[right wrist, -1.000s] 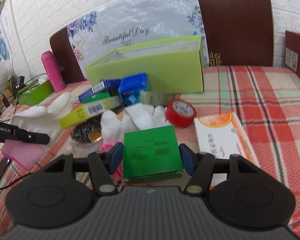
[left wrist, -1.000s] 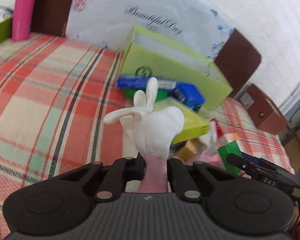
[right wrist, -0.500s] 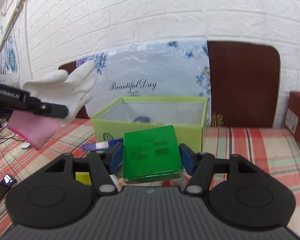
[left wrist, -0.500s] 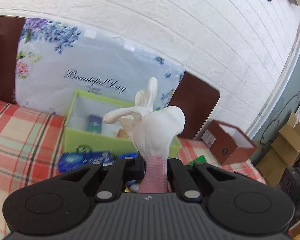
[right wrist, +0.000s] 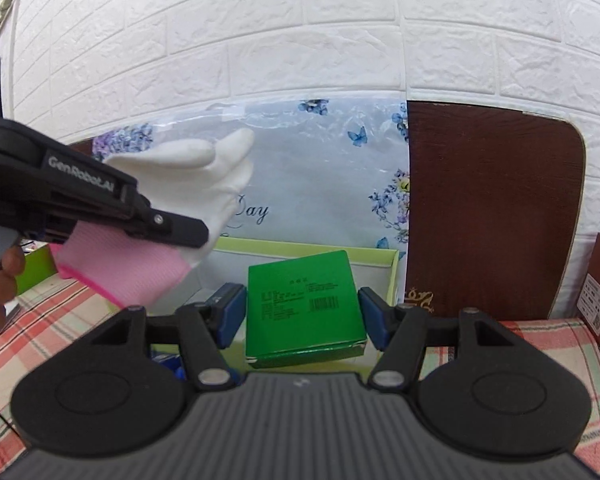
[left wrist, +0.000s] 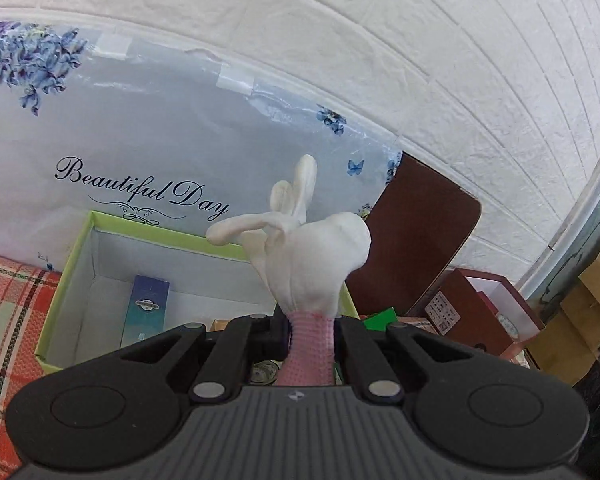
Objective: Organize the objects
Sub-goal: 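Carry the glove into the green box and open the left tool, then move the left tool back to the toothpick bag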
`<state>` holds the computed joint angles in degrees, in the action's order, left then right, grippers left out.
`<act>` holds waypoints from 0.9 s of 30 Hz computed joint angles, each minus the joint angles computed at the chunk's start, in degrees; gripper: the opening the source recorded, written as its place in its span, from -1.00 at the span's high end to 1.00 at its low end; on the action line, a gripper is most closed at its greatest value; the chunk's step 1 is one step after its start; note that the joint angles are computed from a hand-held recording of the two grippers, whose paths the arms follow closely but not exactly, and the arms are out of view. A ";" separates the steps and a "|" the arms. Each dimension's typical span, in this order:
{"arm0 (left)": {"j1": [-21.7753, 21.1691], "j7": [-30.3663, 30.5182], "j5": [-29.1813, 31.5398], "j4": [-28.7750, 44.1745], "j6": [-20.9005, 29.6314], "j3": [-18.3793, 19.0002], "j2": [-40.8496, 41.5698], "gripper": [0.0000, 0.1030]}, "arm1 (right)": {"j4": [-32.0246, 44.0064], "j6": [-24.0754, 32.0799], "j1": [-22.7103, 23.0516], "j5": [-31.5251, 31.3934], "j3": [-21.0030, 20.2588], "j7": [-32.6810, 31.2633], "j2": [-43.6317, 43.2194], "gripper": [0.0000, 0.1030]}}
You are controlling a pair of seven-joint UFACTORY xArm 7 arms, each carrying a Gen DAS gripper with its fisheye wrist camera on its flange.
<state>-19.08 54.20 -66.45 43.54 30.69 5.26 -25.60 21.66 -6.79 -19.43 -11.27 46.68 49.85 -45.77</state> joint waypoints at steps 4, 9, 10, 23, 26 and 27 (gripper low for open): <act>0.20 -0.09 -0.71 4.08 -0.60 -0.78 6.48 0.93 | 3.56 -2.84 -8.23 -0.22 4.97 -0.40 5.24 -0.18; -0.11 6.19 -8.84 6.25 -7.19 -2.51 11.93 0.54 | 6.96 -5.34 -19.74 0.06 14.65 -2.25 8.65 -0.37; 1.59 5.52 -7.72 6.11 -8.07 -4.33 12.40 -0.17 | 7.31 -4.39 -20.05 -0.37 15.08 -3.34 9.47 -0.67; 3.70 6.88 -5.82 -9.03 -8.12 -3.67 -8.05 -0.63 | -3.79 0.03 -1.97 3.05 7.13 2.36 -8.98 -1.00; 4.37 0.67 -1.20 -13.19 -7.79 -3.40 -14.80 -0.63 | -6.65 4.08 6.23 2.43 2.27 4.59 -13.34 -1.00; 4.40 -0.22 -0.04 -14.86 -7.61 -2.91 -17.40 -0.64 | -7.67 5.36 8.94 2.53 0.98 5.80 -15.07 -1.00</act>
<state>-14.69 53.98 -66.49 28.68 23.08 2.34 -43.00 14.00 -1.43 -10.49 -8.74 47.66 55.65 -60.83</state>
